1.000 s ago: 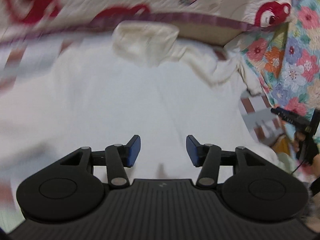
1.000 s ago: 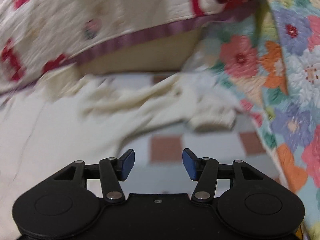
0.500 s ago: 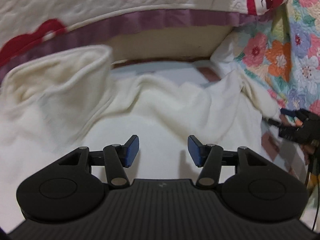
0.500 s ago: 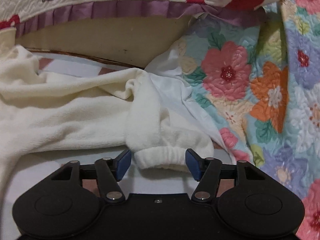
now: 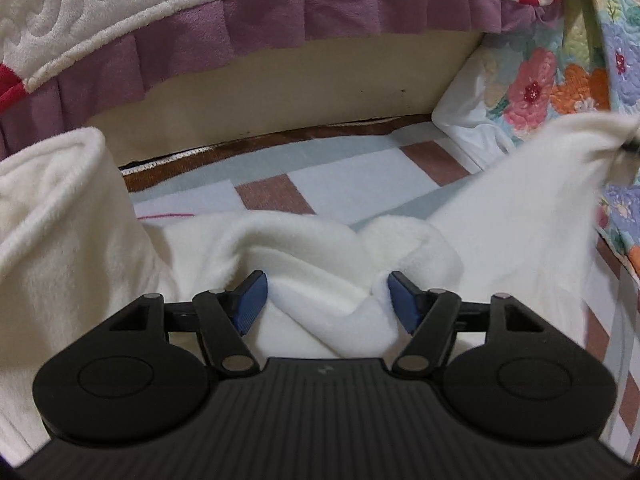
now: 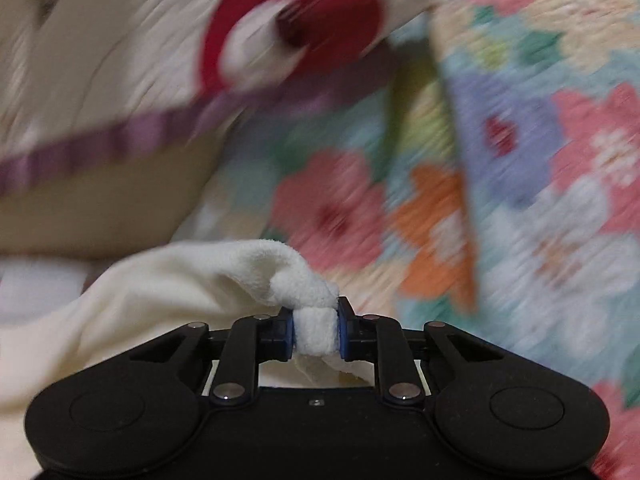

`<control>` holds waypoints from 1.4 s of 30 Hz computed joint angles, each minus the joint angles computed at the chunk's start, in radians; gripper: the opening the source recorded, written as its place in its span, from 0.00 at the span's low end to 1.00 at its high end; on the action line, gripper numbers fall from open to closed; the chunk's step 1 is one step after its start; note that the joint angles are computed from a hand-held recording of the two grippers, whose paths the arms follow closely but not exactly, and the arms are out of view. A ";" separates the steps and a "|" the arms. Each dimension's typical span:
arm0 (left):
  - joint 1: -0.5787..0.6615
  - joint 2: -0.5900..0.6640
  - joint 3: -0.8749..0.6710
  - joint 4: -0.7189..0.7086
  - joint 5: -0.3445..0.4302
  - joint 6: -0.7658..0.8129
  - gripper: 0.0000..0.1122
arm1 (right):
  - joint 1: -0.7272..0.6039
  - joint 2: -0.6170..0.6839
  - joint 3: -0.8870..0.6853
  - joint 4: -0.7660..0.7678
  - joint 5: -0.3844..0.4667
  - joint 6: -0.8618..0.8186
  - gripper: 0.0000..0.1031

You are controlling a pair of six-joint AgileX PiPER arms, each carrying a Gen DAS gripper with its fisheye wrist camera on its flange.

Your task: Fold clothes

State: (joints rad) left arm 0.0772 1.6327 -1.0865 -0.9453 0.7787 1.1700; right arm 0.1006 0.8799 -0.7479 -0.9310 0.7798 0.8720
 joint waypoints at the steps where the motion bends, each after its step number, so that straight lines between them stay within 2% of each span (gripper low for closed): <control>1: -0.001 0.007 -0.011 0.007 0.001 0.007 0.48 | -0.076 0.008 -0.051 0.063 -0.019 -0.082 0.21; 2: -0.002 0.013 -0.020 0.014 -0.001 0.016 0.23 | -0.152 0.020 -0.103 0.130 -0.036 -0.166 0.21; 3: -0.019 0.003 -0.018 0.028 -0.036 0.039 0.11 | -0.224 0.036 -0.158 0.199 -0.046 -0.247 0.21; 5: -0.046 -0.007 -0.019 0.052 -0.095 0.062 0.09 | -0.354 0.088 -0.250 0.357 -0.056 -0.425 0.20; 7: -0.057 0.003 -0.041 0.072 -0.129 0.026 0.07 | -0.389 0.135 -0.295 0.387 -0.043 -0.517 0.20; 10: -0.063 0.027 -0.073 0.110 -0.215 -0.114 0.07 | -0.432 0.193 -0.300 0.399 -0.033 -0.624 0.21; 12: -0.044 0.032 -0.075 0.080 -0.245 -0.122 0.11 | -0.457 0.267 -0.314 0.426 0.007 -0.636 0.22; 13: -0.015 0.027 -0.071 0.024 -0.212 -0.093 0.11 | -0.438 0.276 -0.284 0.379 0.002 -0.599 0.34; 14: 0.018 0.024 -0.073 -0.021 -0.167 -0.073 0.17 | -0.400 0.285 -0.248 0.292 0.006 -0.521 0.41; 15: 0.050 0.022 -0.076 -0.060 -0.123 -0.060 0.28 | -0.365 0.289 -0.214 0.230 0.008 -0.457 0.52; 16: 0.082 0.020 -0.079 -0.094 -0.079 -0.051 0.35 | -0.347 0.292 -0.192 0.208 0.013 -0.410 0.59; 17: 0.103 0.006 -0.071 -0.113 -0.056 -0.025 0.44 | -0.332 0.296 -0.172 0.195 0.017 -0.369 0.61; 21: 0.191 -0.044 -0.067 -0.121 0.032 0.085 0.49 | -0.252 0.308 -0.110 0.089 0.067 -0.100 0.61; 23: 0.251 -0.071 -0.072 -0.115 0.065 0.116 0.50 | -0.191 0.267 -0.065 0.049 0.054 0.028 0.62; 25: 0.355 -0.077 -0.093 -0.137 0.142 0.146 0.56 | -0.099 0.228 -0.025 0.005 0.035 0.118 0.64; 27: 0.443 -0.077 -0.109 -0.153 0.185 0.160 0.63 | 0.002 0.215 -0.017 0.029 0.005 0.117 0.64; 30: 0.555 -0.040 -0.158 -0.124 0.246 0.196 0.63 | 0.127 0.229 -0.030 0.105 -0.082 0.081 0.64; 33: 0.630 0.015 -0.208 -0.078 0.338 0.227 0.63 | 0.267 0.301 -0.065 0.142 -0.190 0.090 0.64; 37: 0.619 0.048 -0.219 -0.073 0.406 0.295 0.65 | 0.414 0.479 -0.166 0.101 -0.291 0.112 0.64; 39: 0.562 0.064 -0.233 -0.074 0.396 0.281 0.67 | 0.462 0.582 -0.234 0.045 -0.316 0.147 0.64; 41: 0.475 0.105 -0.285 -0.041 0.371 0.160 0.67 | 0.500 0.662 -0.293 -0.008 -0.321 0.200 0.65; 42: 0.441 0.146 -0.333 -0.017 0.394 0.077 0.67 | 0.500 0.698 -0.321 0.003 -0.337 0.192 0.65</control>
State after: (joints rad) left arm 0.5181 1.7786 -1.4190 -0.9623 1.1724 1.2473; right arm 0.6008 1.5783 -1.0688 -0.9280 0.4425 1.0641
